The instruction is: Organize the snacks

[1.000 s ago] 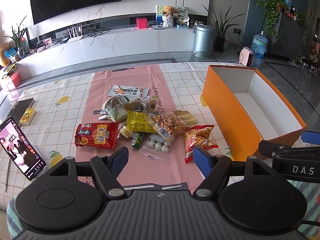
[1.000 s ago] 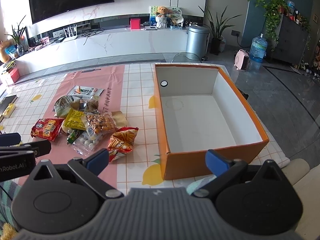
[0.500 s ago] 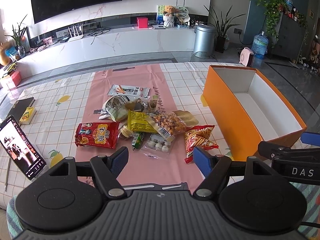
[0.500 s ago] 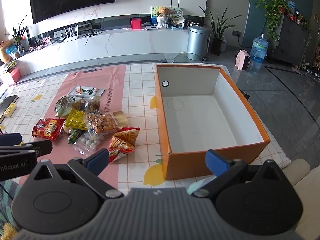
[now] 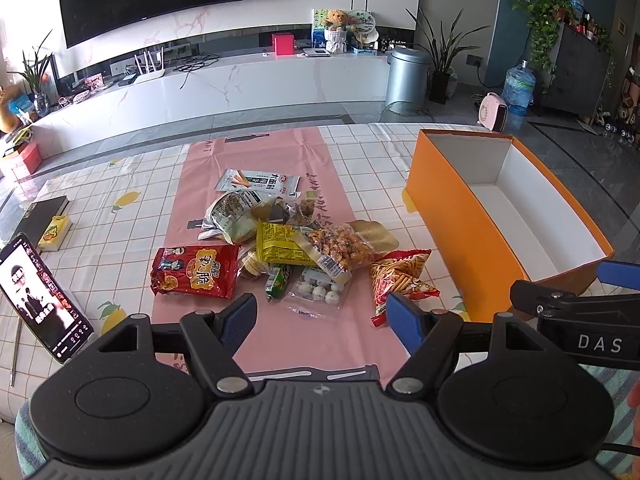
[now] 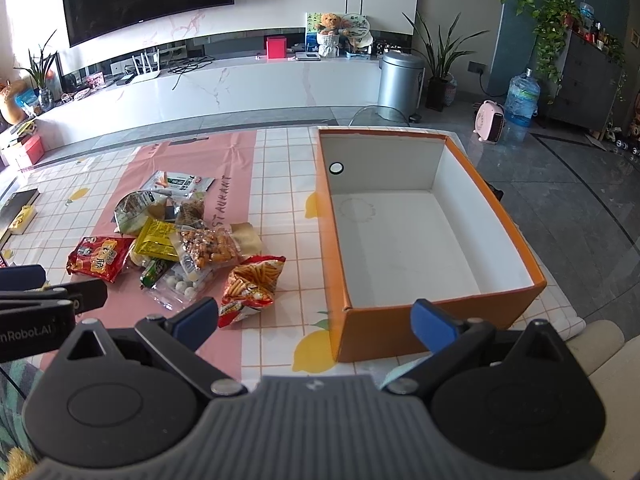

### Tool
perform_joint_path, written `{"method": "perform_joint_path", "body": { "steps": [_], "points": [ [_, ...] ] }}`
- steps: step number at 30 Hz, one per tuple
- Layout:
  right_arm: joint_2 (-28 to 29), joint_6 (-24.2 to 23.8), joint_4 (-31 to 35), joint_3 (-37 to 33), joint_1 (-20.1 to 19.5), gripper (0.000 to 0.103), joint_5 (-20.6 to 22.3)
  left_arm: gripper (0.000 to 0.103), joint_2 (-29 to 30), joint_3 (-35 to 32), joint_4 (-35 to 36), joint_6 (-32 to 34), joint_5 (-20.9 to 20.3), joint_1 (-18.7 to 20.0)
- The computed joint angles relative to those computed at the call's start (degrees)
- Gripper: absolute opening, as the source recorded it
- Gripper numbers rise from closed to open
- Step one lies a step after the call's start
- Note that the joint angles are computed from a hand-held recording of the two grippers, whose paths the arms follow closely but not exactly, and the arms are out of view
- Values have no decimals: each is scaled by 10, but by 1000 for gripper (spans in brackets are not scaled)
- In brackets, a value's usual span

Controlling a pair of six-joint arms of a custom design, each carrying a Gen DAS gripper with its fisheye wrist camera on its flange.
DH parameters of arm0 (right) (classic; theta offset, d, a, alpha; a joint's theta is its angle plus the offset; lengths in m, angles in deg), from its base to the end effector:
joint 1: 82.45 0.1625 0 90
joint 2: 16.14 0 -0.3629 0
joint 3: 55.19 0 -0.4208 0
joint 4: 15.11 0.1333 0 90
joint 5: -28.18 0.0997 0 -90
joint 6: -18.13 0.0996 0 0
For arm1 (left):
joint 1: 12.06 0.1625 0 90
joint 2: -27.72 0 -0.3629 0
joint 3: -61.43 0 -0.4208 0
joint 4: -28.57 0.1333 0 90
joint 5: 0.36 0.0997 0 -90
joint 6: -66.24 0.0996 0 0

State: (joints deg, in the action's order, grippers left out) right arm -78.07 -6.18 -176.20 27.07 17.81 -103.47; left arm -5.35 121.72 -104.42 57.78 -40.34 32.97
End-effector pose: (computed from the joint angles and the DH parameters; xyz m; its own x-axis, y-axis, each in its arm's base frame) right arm 0.1882 -0.6631 0.3667 -0.7072 0.0840 0.7020 -0.4431 0.7210 -0.5328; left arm -0.4112 -0.7082 0.1336 -0.6953 0.2033 -0.6894 0.5842 0.7186 -0.3773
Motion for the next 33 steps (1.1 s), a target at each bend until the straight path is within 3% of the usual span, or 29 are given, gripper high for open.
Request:
{"method": "perform_joint_path", "body": {
  "steps": [4, 8, 11, 13, 16, 19, 28, 33],
  "points": [
    [2, -1, -7, 0, -7, 99, 27, 85, 1, -15, 15, -9, -14, 8],
    [17, -23, -30, -10, -10, 98, 45, 65, 1, -27, 16, 1, -44, 19],
    [31, -37, -28, -26, -12, 84, 58, 48, 5, -38, 13, 14, -66, 28],
    [40, -38, -13, -38, -14, 77, 73, 45, 8, -52, 22, 7, -94, 37],
    [55, -37, 15, -57, -18, 70, 96, 47, 18, -75, 32, -13, -113, 50],
    [72, -43, 33, -74, -20, 67, 110, 63, 34, -102, 56, -17, -104, 58],
    [146, -15, 131, -165, -36, 66, 109, 64, 109, -234, 141, 0, -112, 85],
    [189, -15, 163, -221, -44, 66, 96, 64, 157, -302, 162, 45, -144, 96]
  ]
}}
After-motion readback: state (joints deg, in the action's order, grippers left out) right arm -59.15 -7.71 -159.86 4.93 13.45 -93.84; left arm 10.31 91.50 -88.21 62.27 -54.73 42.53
